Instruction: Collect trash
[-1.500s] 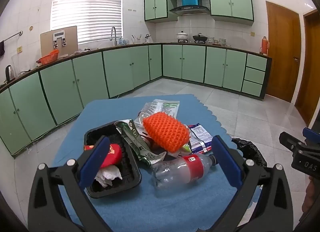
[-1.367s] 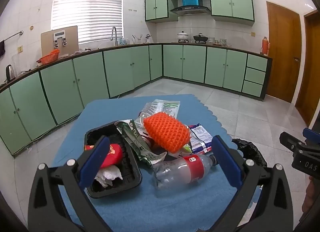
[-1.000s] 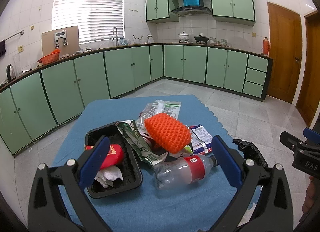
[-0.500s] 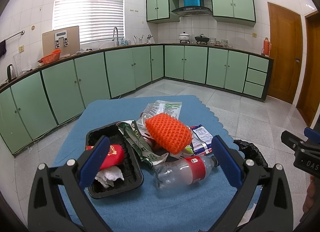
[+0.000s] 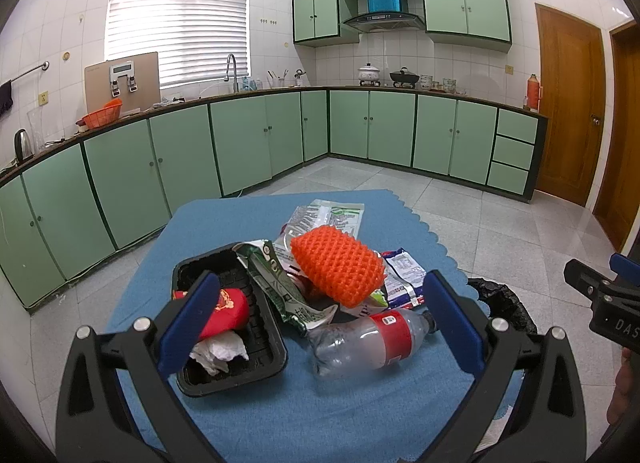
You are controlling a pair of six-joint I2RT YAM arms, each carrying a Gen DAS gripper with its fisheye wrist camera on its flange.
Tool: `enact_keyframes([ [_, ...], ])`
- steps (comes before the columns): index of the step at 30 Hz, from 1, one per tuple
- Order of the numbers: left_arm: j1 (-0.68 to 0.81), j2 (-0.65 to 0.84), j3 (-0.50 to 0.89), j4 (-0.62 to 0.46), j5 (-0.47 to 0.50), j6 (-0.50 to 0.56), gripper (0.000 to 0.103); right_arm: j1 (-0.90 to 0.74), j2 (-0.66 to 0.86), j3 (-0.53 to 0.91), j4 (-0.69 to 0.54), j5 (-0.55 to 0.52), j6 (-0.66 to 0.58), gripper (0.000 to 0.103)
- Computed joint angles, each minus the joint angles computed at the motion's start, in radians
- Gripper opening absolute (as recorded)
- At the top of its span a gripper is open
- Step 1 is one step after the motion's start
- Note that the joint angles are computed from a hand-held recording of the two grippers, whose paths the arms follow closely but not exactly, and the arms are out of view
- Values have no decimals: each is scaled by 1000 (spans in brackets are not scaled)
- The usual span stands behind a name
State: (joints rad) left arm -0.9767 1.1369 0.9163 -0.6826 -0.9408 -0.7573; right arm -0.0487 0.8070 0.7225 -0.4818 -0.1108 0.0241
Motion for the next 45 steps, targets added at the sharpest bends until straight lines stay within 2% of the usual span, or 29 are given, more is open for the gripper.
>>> enact_keyframes([
  [5, -20, 17, 10, -13, -14, -28, 98, 3, 2, 1, 1, 3, 2, 97],
  [37, -8, 6, 1, -7, -8, -16, 98, 1, 5, 6, 4, -5, 0, 97],
  [41, 27, -27, -33, 17, -11, 18, 98, 11, 27, 26, 13, -12, -3, 97],
  [45, 140, -102, -93, 41, 10, 63, 98, 57, 73, 31, 62, -13, 14, 96],
])
